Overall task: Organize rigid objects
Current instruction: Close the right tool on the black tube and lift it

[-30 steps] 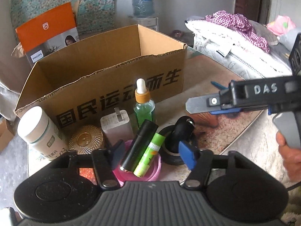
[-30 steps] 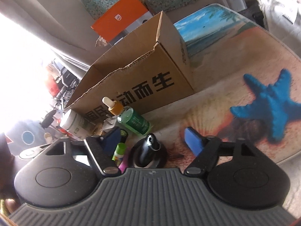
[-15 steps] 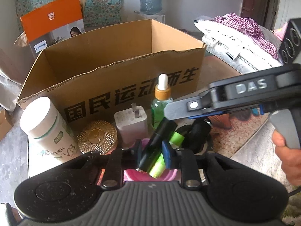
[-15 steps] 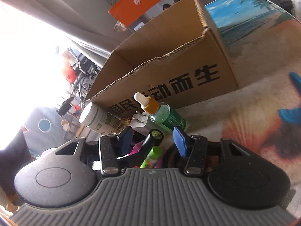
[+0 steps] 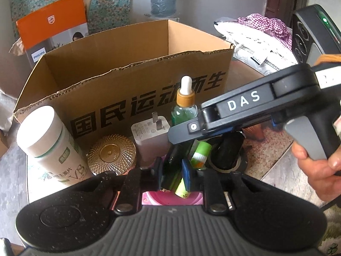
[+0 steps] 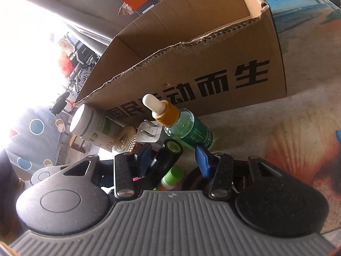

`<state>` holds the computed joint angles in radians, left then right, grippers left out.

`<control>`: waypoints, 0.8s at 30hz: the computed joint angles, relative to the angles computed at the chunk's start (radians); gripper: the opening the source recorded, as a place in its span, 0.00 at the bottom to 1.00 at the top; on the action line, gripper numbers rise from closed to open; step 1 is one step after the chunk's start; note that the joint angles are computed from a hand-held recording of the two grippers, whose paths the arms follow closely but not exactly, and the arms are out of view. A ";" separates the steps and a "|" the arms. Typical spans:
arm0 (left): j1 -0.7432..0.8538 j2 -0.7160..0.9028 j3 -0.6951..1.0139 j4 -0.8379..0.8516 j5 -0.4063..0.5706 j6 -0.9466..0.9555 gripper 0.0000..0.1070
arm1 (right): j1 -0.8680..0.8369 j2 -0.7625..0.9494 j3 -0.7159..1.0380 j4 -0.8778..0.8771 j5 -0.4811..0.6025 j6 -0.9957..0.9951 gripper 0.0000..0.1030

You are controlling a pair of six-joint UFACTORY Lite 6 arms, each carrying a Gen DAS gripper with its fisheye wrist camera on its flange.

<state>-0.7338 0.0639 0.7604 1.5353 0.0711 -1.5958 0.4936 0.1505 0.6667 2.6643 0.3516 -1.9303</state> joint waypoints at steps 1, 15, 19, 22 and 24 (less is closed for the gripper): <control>0.002 0.001 0.001 0.024 -0.003 -0.015 0.20 | 0.004 0.003 0.004 0.005 -0.002 -0.003 0.41; 0.005 0.024 0.006 0.341 0.002 -0.279 0.25 | 0.013 -0.029 -0.033 0.059 0.060 -0.066 0.23; -0.001 0.020 -0.007 0.490 0.027 -0.438 0.23 | 0.020 -0.064 -0.055 0.071 0.079 -0.090 0.22; -0.003 0.013 -0.020 0.595 0.043 -0.547 0.21 | 0.027 -0.074 -0.053 0.072 0.086 -0.108 0.22; -0.003 0.010 -0.023 0.634 0.048 -0.587 0.21 | 0.034 -0.068 -0.043 0.071 0.086 -0.110 0.22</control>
<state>-0.7369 0.0736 0.7369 2.1691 0.1190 -2.1830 0.5279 0.0827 0.6238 2.7350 0.4376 -2.0407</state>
